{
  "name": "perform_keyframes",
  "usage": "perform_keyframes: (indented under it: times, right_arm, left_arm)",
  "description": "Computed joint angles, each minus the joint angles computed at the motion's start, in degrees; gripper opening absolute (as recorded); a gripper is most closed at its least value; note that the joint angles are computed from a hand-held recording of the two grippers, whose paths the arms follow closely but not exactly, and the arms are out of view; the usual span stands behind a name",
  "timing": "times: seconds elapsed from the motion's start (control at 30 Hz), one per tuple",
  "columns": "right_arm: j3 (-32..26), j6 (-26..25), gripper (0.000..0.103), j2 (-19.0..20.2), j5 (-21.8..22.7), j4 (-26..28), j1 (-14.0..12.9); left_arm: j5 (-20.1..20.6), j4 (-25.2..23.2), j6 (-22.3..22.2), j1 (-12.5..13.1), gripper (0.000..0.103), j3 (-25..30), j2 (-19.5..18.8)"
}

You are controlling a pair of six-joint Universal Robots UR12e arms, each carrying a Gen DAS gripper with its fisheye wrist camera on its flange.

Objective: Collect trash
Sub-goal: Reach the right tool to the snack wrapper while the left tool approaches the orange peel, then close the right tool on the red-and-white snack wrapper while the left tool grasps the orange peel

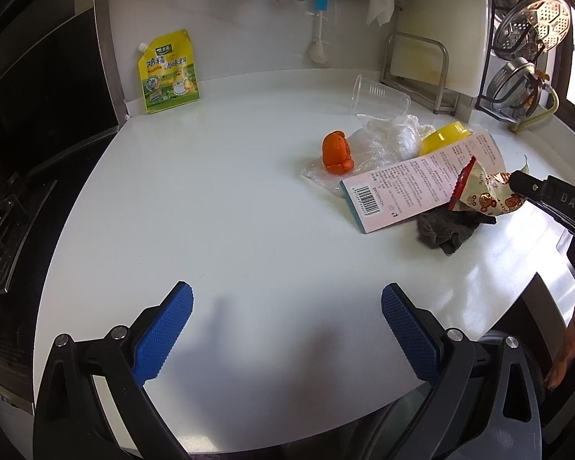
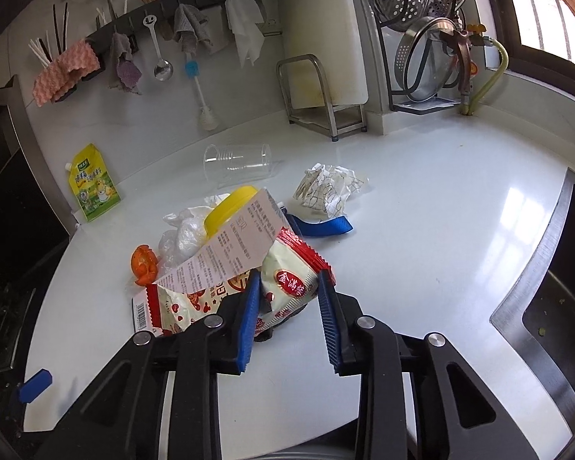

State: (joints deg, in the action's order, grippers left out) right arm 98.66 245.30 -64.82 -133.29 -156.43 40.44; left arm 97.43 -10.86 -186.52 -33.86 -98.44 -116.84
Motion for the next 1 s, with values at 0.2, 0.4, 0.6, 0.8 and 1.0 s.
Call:
perform_keyframes:
  times: [0.2, 0.4, 0.6, 0.8, 1.0]
  right_arm:
    - [3.33, 2.07, 0.029, -2.33, -1.8, -1.27, 0.53]
    - [6.02, 4.38, 0.029, -3.97, -2.82, -0.6, 0.92]
    - [8.1, 5.09, 0.029, -4.67, -2.85, -2.75, 1.16]
    - [9.62, 5.19, 0.029, -4.73, -1.55, -6.55, 0.91]
    - [10.06, 3.92, 0.029, -4.64, -1.47, -9.11, 0.92]
  left_arm:
    - [-0.4, -0.38, -0.19, -0.12, 0.097, 1.34, -0.71]
    - [-1.33, -0.65, -1.5, 0.41, 0.097, 4.86, -2.27]
    - [-1.56, -2.36, -2.22, 0.93, 0.097, 10.67, -5.44]
    - [-2.42, -7.31, -3.3, 1.37, 0.097, 16.23, -8.77]
    - [-2.12, -9.89, -1.43, 0.93, 0.096, 19.29, -10.95]
